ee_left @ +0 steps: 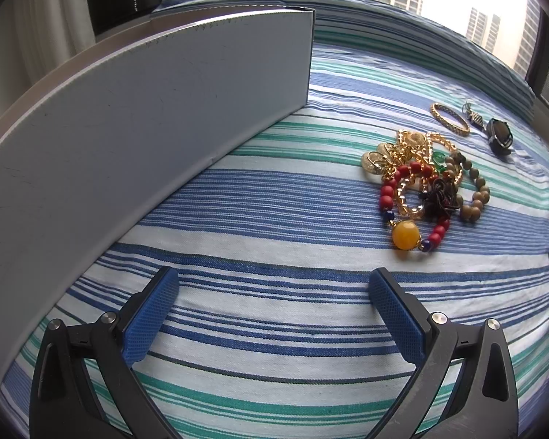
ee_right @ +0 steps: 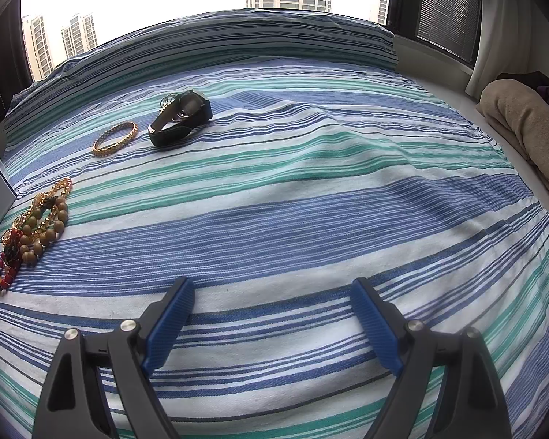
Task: Organize jewelry
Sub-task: 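Move the right tool over the tangled gold and bead pile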
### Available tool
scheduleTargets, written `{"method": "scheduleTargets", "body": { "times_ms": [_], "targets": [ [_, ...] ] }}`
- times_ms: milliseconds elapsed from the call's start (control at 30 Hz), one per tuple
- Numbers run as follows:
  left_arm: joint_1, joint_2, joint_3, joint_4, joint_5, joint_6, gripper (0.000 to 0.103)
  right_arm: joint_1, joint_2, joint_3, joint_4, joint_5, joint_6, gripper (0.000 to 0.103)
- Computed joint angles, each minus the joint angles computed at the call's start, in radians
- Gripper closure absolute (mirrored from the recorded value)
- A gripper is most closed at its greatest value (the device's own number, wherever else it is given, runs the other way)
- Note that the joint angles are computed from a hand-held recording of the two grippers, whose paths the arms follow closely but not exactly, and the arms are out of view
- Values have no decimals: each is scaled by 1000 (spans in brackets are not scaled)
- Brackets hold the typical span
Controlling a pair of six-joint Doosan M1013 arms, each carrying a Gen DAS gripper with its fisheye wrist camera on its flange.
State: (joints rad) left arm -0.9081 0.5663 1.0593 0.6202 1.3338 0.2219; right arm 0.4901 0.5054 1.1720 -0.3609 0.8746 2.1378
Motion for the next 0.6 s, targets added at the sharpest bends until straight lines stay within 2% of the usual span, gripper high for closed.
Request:
{"method": "scheduleTargets", "body": {
  "times_ms": [233, 367, 467, 533, 600],
  "targets": [
    [6, -17, 21, -21, -46, 49, 1, 0, 17, -25, 9, 15, -10, 7],
    [3, -72, 81, -34, -120, 81, 1, -2, 18, -26, 17, 12, -18, 7],
    [11, -107, 100, -80, -167, 152, 1, -13, 13, -35, 103, 28, -86, 7],
    [18, -116, 91, -111, -187, 202, 1, -13, -12, -23, 157, -10, -119, 7],
    [22, -116, 72, -136, -212, 252, 1, 4, -28, -26, 147, -29, -163, 7]
  ]
}}
